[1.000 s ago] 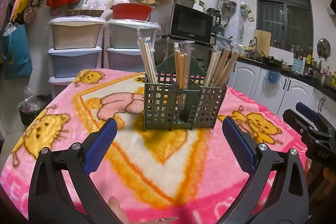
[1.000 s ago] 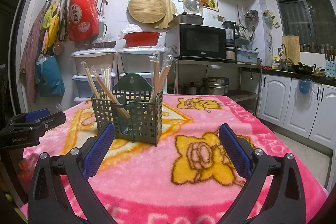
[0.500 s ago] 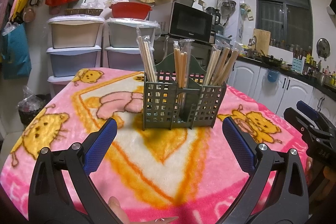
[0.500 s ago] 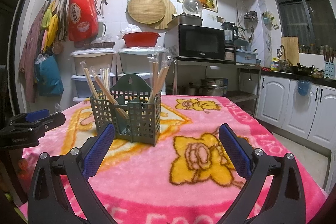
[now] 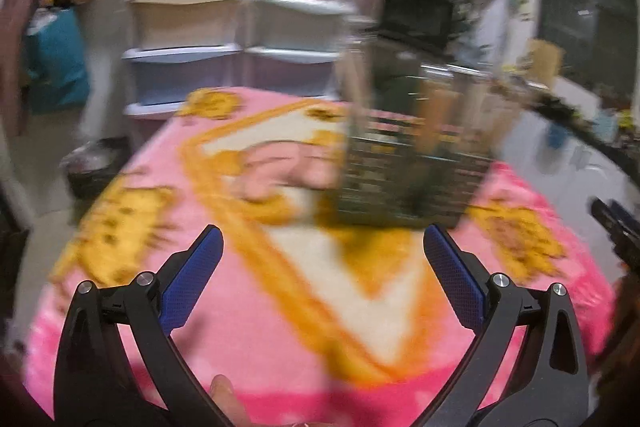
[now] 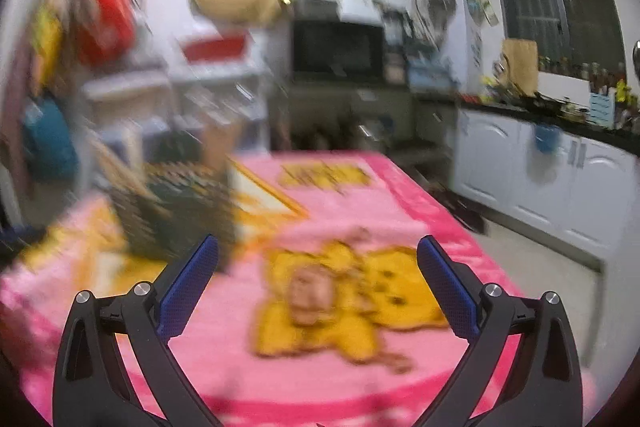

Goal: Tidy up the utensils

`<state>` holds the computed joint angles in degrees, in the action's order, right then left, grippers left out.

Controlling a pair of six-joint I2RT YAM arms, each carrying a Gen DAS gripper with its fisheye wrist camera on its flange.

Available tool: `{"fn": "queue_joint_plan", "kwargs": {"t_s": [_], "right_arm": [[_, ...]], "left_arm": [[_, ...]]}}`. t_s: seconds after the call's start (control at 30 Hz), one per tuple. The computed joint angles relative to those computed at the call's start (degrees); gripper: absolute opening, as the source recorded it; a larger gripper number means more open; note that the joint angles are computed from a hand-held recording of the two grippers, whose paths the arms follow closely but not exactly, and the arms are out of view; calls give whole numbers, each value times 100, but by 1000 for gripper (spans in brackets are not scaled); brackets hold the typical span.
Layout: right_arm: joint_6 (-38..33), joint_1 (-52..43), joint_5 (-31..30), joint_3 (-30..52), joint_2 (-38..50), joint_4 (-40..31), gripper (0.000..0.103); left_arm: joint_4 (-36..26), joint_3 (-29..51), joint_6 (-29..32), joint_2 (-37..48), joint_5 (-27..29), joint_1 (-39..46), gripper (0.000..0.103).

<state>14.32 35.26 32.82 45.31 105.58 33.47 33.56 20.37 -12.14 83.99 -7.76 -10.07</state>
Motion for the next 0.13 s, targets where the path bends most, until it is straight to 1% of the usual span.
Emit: {"fn": "queue_joint_plan", "kwargs": {"t_s": [0.03,0.07,0.1,0.13], "right_arm": [[33,-275,-77,599,179,-1030,96],[32,-494,-241,1109,409,-1758,96],[-33,-804,-529,1796,822,-2547,96],[-25,-985,-647,2195,1119,-2861,96]], "left_arm": [[-349,326,137,208,-30,268,92],[-829,834,256,587,-81,585,92],[-1101,1165,288,870,-129,745,92],[-1310,1531,303,1237,-108,955,92]]}}
